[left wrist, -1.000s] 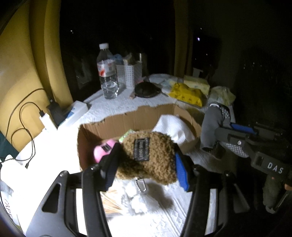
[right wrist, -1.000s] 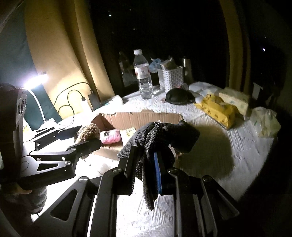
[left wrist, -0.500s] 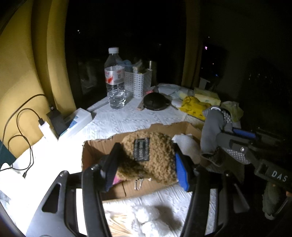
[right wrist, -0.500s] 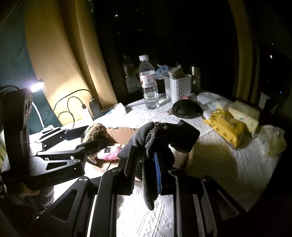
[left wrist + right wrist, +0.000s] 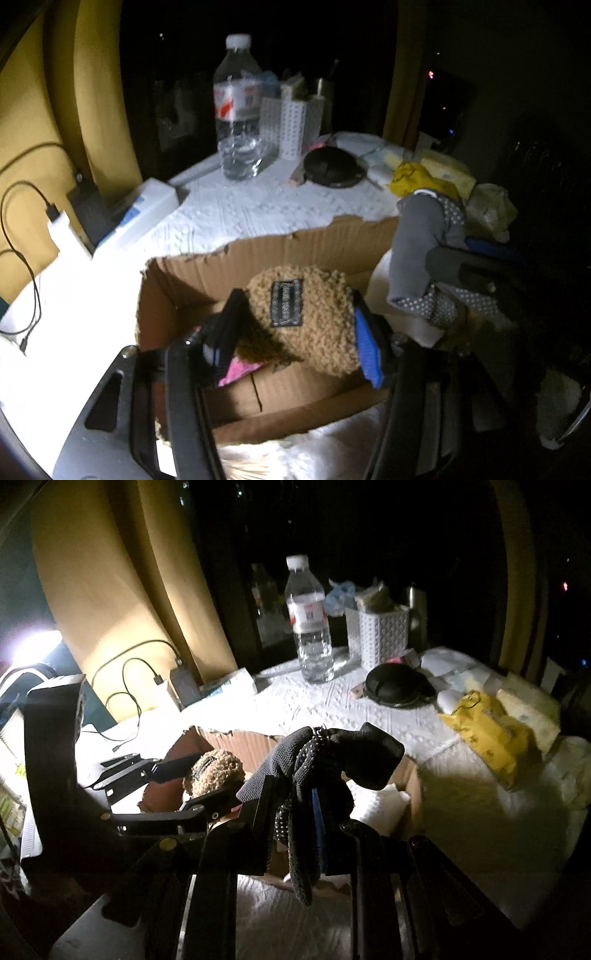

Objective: Organize soft objects
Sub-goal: 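Lower brown plush and grey glove into the box and release both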

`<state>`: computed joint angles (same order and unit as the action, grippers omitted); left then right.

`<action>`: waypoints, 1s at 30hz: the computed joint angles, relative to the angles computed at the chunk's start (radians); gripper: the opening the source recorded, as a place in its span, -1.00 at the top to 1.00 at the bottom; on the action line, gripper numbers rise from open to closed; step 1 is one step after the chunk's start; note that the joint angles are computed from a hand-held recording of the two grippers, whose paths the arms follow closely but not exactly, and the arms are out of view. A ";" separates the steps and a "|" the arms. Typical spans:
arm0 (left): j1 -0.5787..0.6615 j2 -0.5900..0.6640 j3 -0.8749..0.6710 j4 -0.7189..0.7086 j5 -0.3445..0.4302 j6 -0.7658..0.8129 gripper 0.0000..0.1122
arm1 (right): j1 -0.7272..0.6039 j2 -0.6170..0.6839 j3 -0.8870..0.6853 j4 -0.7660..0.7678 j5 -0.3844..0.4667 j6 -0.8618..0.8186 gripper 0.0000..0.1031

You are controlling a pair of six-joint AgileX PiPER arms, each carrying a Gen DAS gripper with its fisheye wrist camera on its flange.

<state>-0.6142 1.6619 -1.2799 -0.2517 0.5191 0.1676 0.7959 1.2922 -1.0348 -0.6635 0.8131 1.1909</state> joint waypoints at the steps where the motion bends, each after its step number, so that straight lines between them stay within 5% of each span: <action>1: 0.004 0.010 -0.004 -0.006 0.003 0.004 -0.02 | -0.018 0.016 0.002 0.018 -0.025 -0.013 0.63; 14: 0.029 0.087 -0.036 -0.066 0.037 0.045 -0.15 | -0.112 0.101 0.027 0.134 -0.121 -0.094 0.62; 24: 0.011 0.069 -0.037 0.024 0.039 -0.064 -0.35 | -0.092 0.057 0.031 0.104 -0.047 -0.057 0.16; 30: 0.005 0.041 -0.041 0.032 0.062 -0.070 -0.41 | -0.055 0.010 0.032 0.066 0.024 -0.011 0.05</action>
<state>-0.6088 1.7031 -1.3211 -0.2198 0.5816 0.0972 0.7411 1.3018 -1.0031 -0.5971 0.8367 1.1804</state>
